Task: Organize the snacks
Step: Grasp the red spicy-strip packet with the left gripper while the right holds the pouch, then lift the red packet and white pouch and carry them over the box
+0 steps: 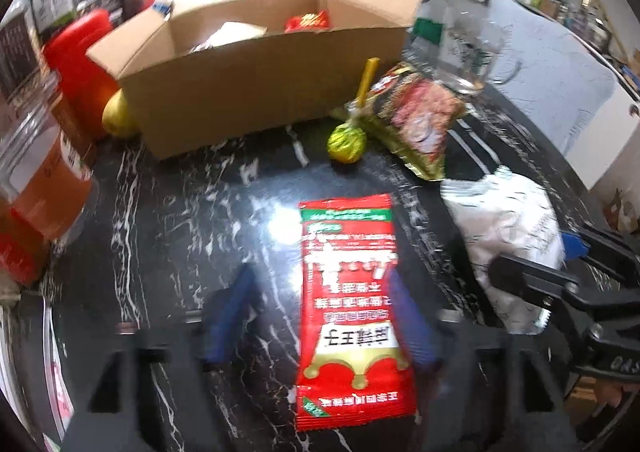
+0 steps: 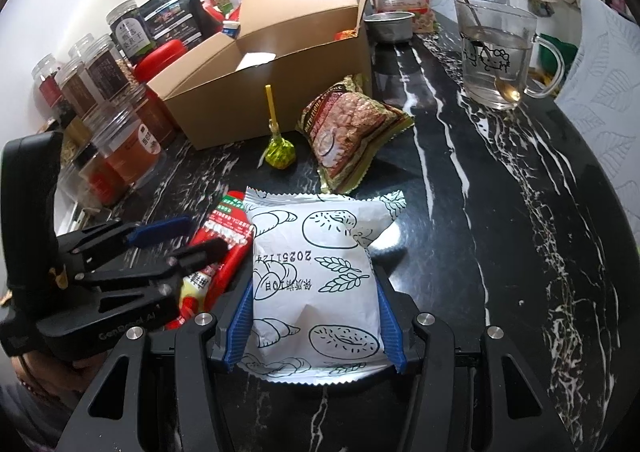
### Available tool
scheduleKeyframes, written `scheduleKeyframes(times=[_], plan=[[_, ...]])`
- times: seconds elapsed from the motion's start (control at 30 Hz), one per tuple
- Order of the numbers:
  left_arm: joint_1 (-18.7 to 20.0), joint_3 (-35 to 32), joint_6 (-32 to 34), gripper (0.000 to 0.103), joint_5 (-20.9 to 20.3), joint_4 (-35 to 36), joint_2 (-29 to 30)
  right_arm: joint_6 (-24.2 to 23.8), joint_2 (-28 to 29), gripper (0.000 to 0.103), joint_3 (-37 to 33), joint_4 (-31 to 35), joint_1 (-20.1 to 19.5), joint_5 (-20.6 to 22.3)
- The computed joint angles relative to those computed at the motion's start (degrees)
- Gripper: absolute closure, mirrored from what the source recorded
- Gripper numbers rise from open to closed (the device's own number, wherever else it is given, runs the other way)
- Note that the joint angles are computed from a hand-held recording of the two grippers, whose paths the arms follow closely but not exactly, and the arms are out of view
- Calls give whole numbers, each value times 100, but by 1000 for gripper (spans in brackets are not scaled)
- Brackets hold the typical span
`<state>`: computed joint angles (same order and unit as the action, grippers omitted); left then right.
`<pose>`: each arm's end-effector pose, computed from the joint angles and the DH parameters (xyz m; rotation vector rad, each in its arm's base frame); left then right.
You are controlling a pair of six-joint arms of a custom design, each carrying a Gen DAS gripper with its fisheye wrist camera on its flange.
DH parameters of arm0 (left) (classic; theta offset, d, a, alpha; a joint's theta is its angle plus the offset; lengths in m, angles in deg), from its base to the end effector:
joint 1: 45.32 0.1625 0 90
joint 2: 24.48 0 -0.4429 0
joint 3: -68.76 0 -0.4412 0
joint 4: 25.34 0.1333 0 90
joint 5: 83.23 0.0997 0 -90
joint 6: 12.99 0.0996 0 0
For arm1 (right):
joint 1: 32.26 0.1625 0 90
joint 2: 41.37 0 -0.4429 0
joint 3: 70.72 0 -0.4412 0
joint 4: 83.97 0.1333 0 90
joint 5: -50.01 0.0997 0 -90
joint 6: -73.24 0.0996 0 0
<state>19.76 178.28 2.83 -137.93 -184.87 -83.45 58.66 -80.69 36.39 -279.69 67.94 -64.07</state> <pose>-0.0921 -0.6512 0.1569 0.7494 2.4023 -0.4822 0.2052 -0.6174 0.0242 0.3678 -2.5532 0.8625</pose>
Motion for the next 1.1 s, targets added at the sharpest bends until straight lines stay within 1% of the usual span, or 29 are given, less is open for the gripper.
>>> scheduleKeyframes(times=[0.03,0.07,0.13,0.27,0.33,0.37,0.4,0.43,0.5,0.8,1.1], plan=[[62,-75,-137,27,-191,214,-14,15,-6,49,7,-3,-4,1],[101,-115,-198,26,-300,359,-23,23,-11,49,13,-6,-7,-3],[76,-80,-72,26,-200,264,12,23,-14,49,18,-22,-7,-24],[24,31,79,26,-148,120,28,28,-28,49,24,-21,-17,-15],[3,112,139,26,-124,-71,47,28,-28,49,26,-28,-20,-7],[-10,155,189,31,-83,-214,69,29,-28,49,28,-27,-20,-7],[-30,227,282,52,-29,-479,83,26,-27,49,30,-32,-19,-8],[-34,269,258,55,-28,-654,81,24,-26,49,31,-37,-18,-11],[-38,259,320,57,-59,-685,91,22,-26,49,25,-33,-19,-14],[0,291,284,59,-322,-589,-83,49,-37,49,43,-103,-37,8],[-42,362,318,59,-459,-790,-349,-7,-60,49,48,-301,32,165]])
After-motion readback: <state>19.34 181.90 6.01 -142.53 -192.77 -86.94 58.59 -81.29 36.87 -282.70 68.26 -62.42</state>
